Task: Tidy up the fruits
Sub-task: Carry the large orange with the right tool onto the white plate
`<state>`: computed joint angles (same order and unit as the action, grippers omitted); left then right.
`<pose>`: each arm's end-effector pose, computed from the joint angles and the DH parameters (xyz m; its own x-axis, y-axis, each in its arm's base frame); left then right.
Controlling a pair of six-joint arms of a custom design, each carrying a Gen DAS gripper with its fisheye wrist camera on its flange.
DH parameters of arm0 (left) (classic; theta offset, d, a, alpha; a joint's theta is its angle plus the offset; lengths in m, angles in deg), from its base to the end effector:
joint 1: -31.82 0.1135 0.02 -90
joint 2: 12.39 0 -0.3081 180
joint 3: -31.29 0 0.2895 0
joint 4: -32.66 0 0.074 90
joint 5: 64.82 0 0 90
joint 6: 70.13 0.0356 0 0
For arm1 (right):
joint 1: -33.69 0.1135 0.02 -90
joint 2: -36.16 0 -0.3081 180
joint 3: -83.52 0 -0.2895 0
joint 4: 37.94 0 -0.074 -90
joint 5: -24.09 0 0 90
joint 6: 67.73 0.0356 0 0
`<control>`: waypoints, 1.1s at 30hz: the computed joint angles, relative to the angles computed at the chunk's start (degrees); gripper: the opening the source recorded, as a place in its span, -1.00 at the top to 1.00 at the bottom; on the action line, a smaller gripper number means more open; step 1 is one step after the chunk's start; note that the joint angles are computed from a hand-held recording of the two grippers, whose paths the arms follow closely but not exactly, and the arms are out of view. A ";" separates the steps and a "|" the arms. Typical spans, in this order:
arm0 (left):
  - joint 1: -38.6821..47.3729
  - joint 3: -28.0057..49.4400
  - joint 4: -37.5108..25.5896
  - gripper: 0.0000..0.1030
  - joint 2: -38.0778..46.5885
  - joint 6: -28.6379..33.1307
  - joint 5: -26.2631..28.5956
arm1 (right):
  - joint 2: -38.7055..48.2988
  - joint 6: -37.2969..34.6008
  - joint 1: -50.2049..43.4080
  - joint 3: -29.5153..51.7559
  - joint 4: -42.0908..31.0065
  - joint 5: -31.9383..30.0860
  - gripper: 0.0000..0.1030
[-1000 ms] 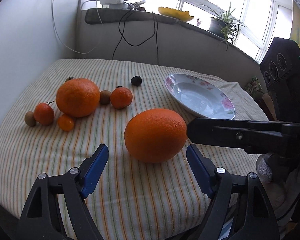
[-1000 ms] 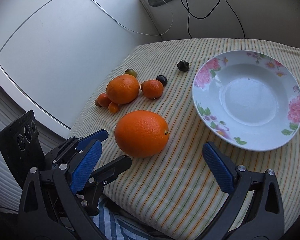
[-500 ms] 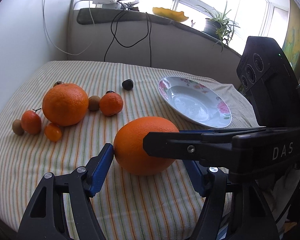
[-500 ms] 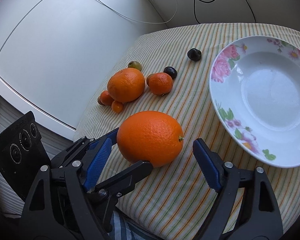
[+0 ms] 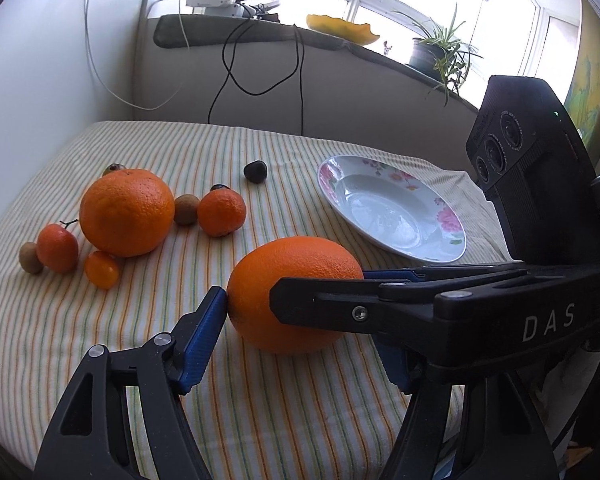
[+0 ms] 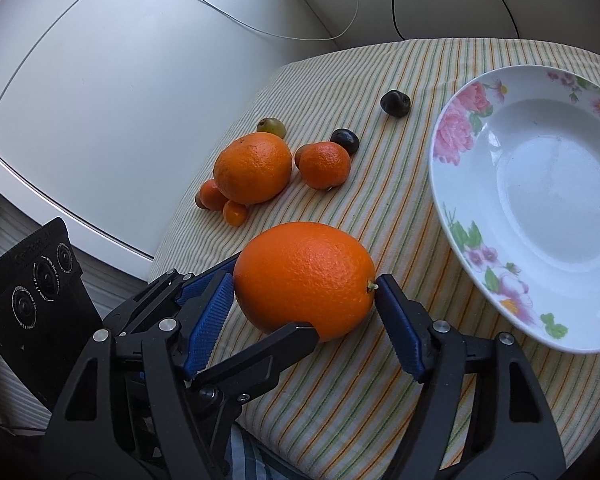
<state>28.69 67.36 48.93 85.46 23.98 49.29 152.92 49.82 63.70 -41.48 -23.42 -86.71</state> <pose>0.2724 -0.0295 0.0877 -0.6864 0.1031 -0.7199 0.3859 0.8907 -0.2404 0.3128 0.1953 0.0548 -0.8765 -0.0069 -0.4814 -0.3056 0.7806 0.5452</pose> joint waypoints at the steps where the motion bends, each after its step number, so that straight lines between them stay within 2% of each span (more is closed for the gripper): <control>1: -0.01 -0.05 -0.05 -0.36 -0.11 0.02 -0.11 | -0.05 -0.05 0.09 -0.02 -0.04 0.14 -0.46; 8: -0.89 -0.99 0.67 -0.36 -1.92 -0.34 -1.10 | -1.25 0.40 0.52 -0.76 0.49 0.50 -0.46; 20: -3.43 -0.57 0.04 -0.36 -6.35 -0.46 -0.77 | -9.09 0.96 -0.99 -5.52 0.51 2.28 -0.46; 26: -7.27 1.83 -0.19 -0.36 -6.11 -1.07 -1.62 | -13.75 0.11 -3.94 -8.23 -0.64 2.71 -0.46; 33: -11.59 7.16 -0.01 -0.36 -2.14 -1.91 -2.74 | -16.80 -2.07 -10.26 -8.81 -2.98 0.79 -0.46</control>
<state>17.10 74.51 48.91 83.32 22.07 46.55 136.12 47.75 53.44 -50.29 -26.40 -85.92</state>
